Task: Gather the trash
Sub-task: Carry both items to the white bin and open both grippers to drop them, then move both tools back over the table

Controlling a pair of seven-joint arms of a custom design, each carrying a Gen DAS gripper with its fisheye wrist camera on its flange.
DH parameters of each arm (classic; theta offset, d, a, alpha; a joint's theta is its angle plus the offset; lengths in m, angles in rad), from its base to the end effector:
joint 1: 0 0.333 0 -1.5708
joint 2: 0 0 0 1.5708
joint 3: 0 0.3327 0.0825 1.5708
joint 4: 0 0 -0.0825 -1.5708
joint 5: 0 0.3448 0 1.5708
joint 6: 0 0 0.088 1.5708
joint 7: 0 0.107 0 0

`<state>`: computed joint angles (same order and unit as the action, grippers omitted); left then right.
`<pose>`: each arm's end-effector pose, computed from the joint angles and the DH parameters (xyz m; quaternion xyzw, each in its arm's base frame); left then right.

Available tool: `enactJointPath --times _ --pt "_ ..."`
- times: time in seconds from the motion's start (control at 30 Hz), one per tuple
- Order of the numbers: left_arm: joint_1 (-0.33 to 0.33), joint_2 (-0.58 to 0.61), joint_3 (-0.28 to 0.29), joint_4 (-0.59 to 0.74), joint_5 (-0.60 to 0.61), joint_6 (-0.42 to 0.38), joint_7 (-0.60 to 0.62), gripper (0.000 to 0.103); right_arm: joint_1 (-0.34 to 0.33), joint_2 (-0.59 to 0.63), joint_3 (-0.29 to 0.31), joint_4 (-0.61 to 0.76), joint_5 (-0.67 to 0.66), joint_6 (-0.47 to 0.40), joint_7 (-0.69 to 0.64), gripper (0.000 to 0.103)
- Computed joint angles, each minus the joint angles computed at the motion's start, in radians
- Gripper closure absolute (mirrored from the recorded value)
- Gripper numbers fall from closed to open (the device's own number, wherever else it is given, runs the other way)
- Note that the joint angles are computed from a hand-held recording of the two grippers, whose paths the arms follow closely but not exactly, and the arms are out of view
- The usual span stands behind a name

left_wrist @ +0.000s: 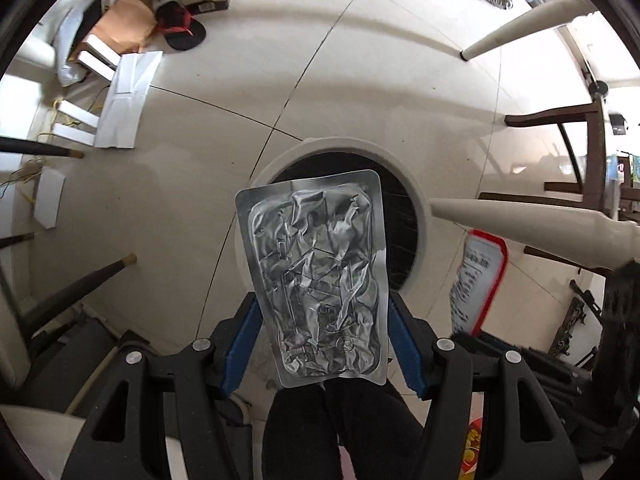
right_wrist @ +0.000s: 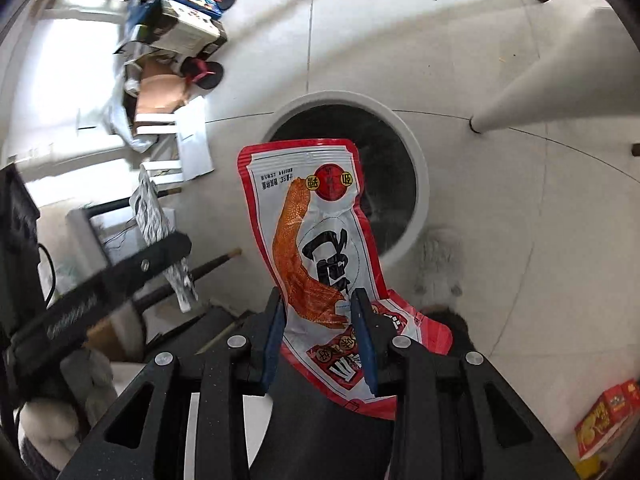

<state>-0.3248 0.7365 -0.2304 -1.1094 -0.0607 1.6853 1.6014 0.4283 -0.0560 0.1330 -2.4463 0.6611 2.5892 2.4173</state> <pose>0.6244 -0.3335 0.3998 0.4941 -0.8597 -0.0070 0.1293 0.3987 0.2374 0.3838 -0.3583 0.9085 0.1850 0.1101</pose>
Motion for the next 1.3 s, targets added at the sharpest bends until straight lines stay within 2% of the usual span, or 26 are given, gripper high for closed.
enactJointPath --times 0.13,0.23,0.3,0.37,0.4,0.43,0.5,0.57,0.63,0.7,1.03,1.17,1.3 --pt "-0.001 0.074 -0.006 0.062 -0.028 -0.044 -0.027 0.043 -0.021 0.102 -0.007 0.001 0.120 0.048 -0.172 0.068" --pt "-0.002 0.084 -0.001 0.057 -0.026 -0.039 -0.035 0.039 -0.046 0.189 0.005 0.037 0.208 0.063 -0.275 0.065" --pt "-0.003 0.085 0.000 0.056 -0.026 -0.038 -0.042 0.014 -0.060 0.218 0.013 0.050 0.220 0.062 -0.293 0.064" --pt "0.003 0.065 -0.002 0.026 -0.034 -0.020 -0.051 0.007 -0.069 0.237 0.023 0.060 0.229 0.076 -0.308 0.063" --pt "0.005 0.063 0.000 0.021 -0.032 -0.020 -0.053 0.007 -0.074 0.240 0.028 0.060 0.238 0.078 -0.320 0.060" --pt "0.002 0.057 0.003 0.018 -0.023 -0.021 -0.057 0.007 -0.076 0.238 0.030 0.059 0.234 0.075 -0.321 0.052" --pt "-0.010 0.032 0.015 -0.013 0.012 0.002 -0.057 0.007 -0.068 0.229 0.018 0.057 0.156 0.067 -0.258 0.042" --pt "-0.023 -0.012 0.030 -0.061 0.060 0.025 -0.065 0.007 -0.057 0.212 -0.001 0.061 0.029 0.024 -0.155 0.031" --pt "-0.029 -0.063 0.042 -0.122 0.105 0.044 -0.074 0.007 -0.047 0.191 -0.017 0.072 -0.105 -0.026 -0.044 0.006" --pt "-0.030 -0.110 0.048 -0.171 0.143 0.046 -0.082 0.007 -0.042 0.175 -0.024 0.093 -0.219 -0.089 0.044 0.000" --pt "0.012 -0.308 0.040 -0.286 0.203 -0.002 -0.088 0.007 -0.007 0.064 0.006 0.224 -0.494 -0.354 0.281 0.000" --pt "0.027 -0.372 0.035 -0.274 0.208 -0.041 -0.063 0.007 0.005 0.015 0.020 0.312 -0.558 -0.482 0.343 0.000" --pt "0.037 -0.415 0.031 -0.210 0.202 -0.119 -0.043 0.007 0.010 -0.030 0.029 0.400 -0.559 -0.593 0.374 0.000"
